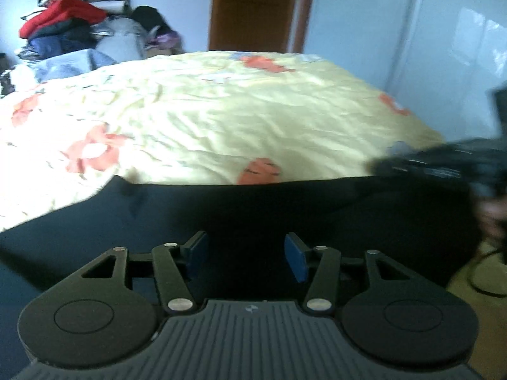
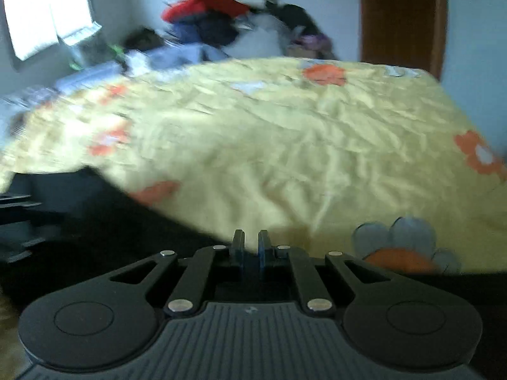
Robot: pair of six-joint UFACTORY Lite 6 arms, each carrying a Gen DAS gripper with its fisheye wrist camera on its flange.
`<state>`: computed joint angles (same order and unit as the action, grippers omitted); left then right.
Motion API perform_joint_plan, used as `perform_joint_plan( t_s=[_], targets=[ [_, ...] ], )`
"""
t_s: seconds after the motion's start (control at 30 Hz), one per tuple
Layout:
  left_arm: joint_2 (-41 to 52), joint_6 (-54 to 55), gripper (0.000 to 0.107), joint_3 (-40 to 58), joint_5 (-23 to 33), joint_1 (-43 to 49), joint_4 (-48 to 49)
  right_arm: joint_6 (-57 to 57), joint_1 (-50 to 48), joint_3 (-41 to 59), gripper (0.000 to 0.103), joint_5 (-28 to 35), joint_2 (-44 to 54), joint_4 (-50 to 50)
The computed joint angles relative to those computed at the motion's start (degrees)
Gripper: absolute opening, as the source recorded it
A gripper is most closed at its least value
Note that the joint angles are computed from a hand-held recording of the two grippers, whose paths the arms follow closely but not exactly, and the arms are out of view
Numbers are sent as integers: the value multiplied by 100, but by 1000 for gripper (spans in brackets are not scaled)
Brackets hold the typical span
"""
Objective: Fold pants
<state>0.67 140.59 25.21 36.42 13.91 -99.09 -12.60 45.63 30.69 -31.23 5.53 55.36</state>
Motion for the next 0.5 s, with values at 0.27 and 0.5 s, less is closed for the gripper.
perform_joint_plan(
  t_s=[0.27, 0.5],
  targets=[
    [779, 1119, 68, 405, -343, -354, -1518, 293, 608, -628, 22, -440, -67, 860],
    [456, 2299, 71, -282, 97, -252, -2338, -99, 1776, 176, 103, -1465, 1262, 2172]
  ],
)
